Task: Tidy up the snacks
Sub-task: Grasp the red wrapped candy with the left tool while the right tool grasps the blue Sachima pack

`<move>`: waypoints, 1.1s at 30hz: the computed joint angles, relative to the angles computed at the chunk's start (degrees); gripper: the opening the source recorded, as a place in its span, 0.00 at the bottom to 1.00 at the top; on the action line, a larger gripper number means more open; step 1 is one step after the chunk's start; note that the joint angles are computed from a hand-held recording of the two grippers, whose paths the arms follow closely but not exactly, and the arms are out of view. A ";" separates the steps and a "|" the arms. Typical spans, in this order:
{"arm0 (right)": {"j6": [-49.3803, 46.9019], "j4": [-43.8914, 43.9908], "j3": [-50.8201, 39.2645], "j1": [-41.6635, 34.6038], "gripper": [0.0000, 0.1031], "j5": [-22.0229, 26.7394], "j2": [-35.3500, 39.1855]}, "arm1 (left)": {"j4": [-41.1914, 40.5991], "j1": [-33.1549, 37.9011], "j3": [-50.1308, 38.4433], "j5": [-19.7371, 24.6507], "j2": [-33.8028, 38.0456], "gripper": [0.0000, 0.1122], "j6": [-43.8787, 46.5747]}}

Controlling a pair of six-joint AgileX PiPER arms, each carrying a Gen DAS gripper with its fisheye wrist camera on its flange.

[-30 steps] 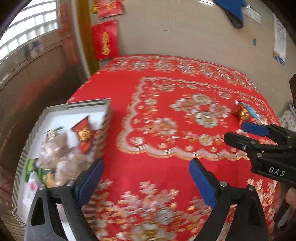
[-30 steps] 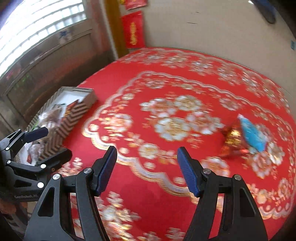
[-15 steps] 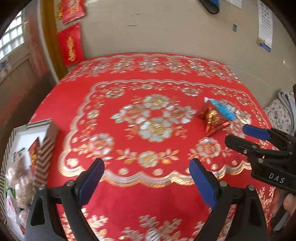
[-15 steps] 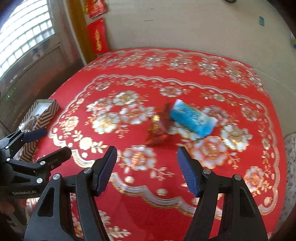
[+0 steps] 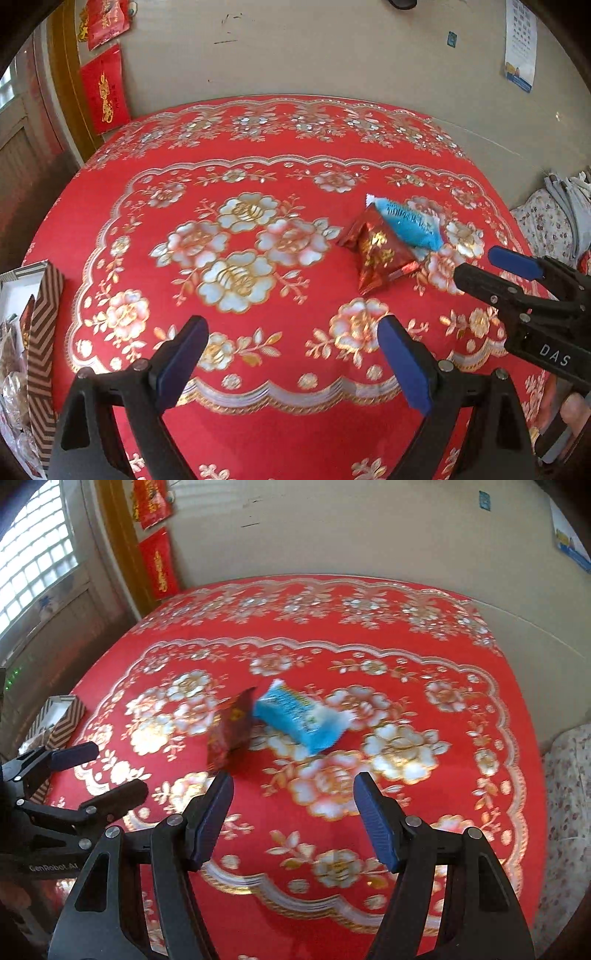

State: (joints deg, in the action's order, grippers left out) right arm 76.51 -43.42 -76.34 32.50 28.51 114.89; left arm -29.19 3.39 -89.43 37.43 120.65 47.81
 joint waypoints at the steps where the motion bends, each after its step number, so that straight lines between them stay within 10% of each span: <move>1: -0.22 0.01 0.23 -0.40 0.66 0.03 -0.22 | 0.44 -0.42 -0.96 0.55 0.57 0.84 -0.99; 24: -9.04 5.23 0.65 -8.20 0.66 -2.18 0.02 | 11.12 -8.68 -27.02 13.03 16.64 0.84 -21.07; 33: -11.17 4.43 -1.78 -8.48 0.66 -2.50 1.11 | 12.35 -9.09 -25.59 10.32 17.01 0.75 -20.42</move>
